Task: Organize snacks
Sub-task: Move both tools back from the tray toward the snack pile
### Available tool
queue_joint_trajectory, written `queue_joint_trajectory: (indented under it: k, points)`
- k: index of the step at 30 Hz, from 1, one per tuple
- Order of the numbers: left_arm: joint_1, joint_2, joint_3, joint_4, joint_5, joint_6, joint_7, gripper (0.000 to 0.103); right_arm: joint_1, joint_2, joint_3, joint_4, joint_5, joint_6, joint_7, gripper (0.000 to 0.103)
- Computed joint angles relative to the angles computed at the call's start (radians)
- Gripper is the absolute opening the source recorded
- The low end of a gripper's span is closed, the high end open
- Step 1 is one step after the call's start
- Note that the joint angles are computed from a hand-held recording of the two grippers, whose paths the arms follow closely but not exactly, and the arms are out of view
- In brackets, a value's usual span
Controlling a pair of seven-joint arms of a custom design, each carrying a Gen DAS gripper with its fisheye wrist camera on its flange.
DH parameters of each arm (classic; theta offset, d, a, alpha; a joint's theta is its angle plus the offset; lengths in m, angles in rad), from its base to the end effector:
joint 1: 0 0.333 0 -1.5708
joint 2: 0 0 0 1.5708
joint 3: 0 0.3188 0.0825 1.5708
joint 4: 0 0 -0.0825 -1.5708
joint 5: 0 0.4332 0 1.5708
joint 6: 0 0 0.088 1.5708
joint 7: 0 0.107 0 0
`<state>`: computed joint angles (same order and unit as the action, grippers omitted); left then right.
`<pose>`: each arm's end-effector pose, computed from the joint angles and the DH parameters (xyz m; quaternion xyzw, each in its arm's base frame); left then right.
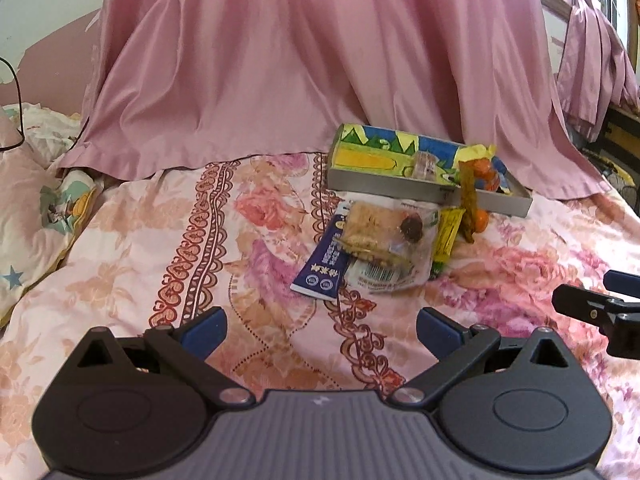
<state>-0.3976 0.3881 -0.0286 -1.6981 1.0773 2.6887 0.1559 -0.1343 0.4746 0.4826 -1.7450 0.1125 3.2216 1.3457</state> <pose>0.6625 -0.3295 0.4025 -0.6808 0.5919 -0.3008 0.3094 0.7231 0.1915 0.4299 -0.6908 0.5170 -0.2490 0.4399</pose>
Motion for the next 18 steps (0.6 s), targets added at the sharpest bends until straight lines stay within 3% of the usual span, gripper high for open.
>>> queue_joint_trajectory:
  k: [4, 14, 18]
  points:
    - [0.002, 0.008, -0.006, 0.008, -0.023, -0.009, 0.031, 0.103, -0.037, 0.015, 0.046, 0.000, 0.005, -0.005, -0.013, 0.102]
    - [-0.002, 0.031, 0.000, 0.027, -0.078, -0.014, 0.074, 0.103, 0.025, 0.026, -0.025, 0.017, 0.017, -0.005, 0.018, 0.102]
    - [-0.002, 0.037, 0.005, 0.027, -0.097, -0.007, 0.089, 0.103, 0.013, 0.038, -0.008, 0.019, -0.001, 0.004, 0.011, 0.102]
